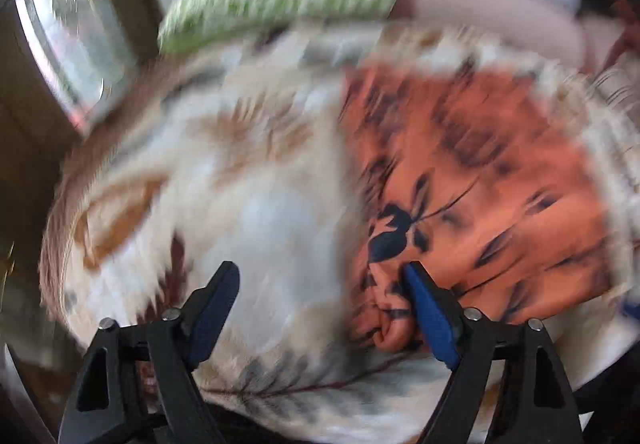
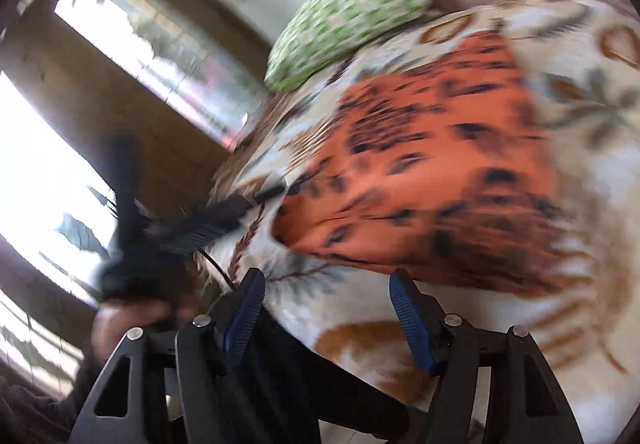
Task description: Fold small clothes
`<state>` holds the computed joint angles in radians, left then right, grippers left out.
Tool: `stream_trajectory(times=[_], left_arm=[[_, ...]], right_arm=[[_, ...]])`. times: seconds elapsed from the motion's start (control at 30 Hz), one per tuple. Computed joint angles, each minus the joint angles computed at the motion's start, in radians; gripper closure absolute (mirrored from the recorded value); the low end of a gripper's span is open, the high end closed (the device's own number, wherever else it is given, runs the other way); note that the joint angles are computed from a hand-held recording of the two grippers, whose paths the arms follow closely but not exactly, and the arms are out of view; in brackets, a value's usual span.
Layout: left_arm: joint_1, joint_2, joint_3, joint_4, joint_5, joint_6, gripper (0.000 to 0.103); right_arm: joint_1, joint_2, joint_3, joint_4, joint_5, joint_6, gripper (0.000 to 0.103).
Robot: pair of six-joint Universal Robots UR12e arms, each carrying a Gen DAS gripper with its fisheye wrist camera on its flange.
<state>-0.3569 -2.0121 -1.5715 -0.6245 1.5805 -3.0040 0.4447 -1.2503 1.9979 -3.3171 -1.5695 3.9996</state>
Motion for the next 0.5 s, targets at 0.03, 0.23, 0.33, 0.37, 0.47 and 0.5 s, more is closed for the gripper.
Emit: stream_trajectory(times=[0.03,0.23,0.33,0.37,0.47,0.5], left_arm=[[0.014,0.006,-0.006,-0.008,-0.042,-0.038,0.02],[-0.014,0.043,-0.011,0.145,-0.037,0.014,0.02],[-0.028,0.025,0.036,0.163,-0.133,0.053,0.02],[-0.036,0.014,0.05,0.165,-0.13,0.068,0.02],[-0.059,-0.04,0.113,0.107,-0.08,0.085,0.02],[-0.061,-0.054,0.128,0.073,-0.059,0.083,0.02]], right_arm=[[-0.007,-0.014,0.027,-0.021,-0.013,0.037,0.034],[-0.086,-0.055,0.132,-0.126,0.003,0.216,0.029],[-0.145,-0.028,0.125,-0.161,0.13,0.263,0.029],[-0.16,-0.016,0.119,-0.175,0.16,0.281,0.027],[-0.199,0.02,0.097,-0.203,0.259,0.361,0.027],[-0.204,0.033,0.09,-0.211,0.281,0.378,0.027]])
